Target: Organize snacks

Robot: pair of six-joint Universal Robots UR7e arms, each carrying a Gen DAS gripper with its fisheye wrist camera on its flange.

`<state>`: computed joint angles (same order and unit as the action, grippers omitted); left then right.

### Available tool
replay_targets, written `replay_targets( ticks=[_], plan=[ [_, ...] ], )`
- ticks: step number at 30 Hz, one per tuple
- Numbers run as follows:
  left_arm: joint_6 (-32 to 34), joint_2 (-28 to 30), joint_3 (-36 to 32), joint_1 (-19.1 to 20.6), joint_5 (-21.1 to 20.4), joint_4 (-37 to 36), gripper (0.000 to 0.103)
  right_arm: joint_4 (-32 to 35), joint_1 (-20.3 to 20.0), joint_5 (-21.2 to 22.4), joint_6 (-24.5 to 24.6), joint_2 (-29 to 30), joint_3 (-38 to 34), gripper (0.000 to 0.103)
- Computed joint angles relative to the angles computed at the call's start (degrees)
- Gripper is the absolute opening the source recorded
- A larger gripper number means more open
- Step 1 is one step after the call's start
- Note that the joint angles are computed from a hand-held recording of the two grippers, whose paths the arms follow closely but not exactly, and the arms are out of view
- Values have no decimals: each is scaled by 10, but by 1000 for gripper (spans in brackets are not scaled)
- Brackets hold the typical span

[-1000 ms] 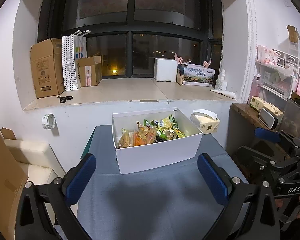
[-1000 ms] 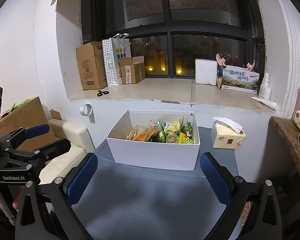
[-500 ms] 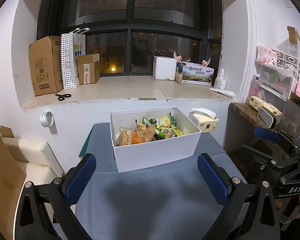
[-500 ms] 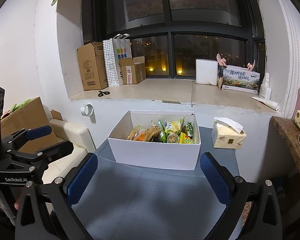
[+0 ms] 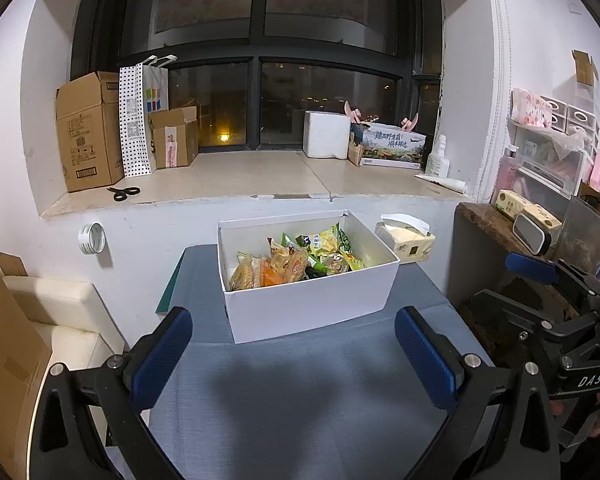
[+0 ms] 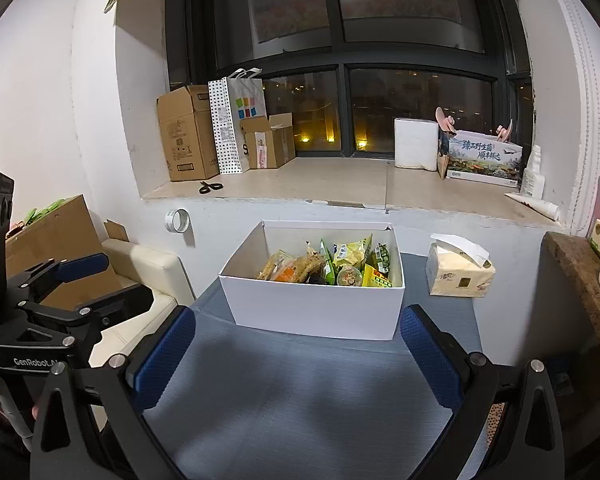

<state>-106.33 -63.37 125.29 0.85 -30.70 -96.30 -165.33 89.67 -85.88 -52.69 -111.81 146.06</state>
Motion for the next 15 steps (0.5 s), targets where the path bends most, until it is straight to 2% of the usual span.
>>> replay_targets(
  ticks=[15],
  plan=[
    [1,0,1,0,-2,-2,103,5,-2,4,-3,-3,1,103]
  ],
)
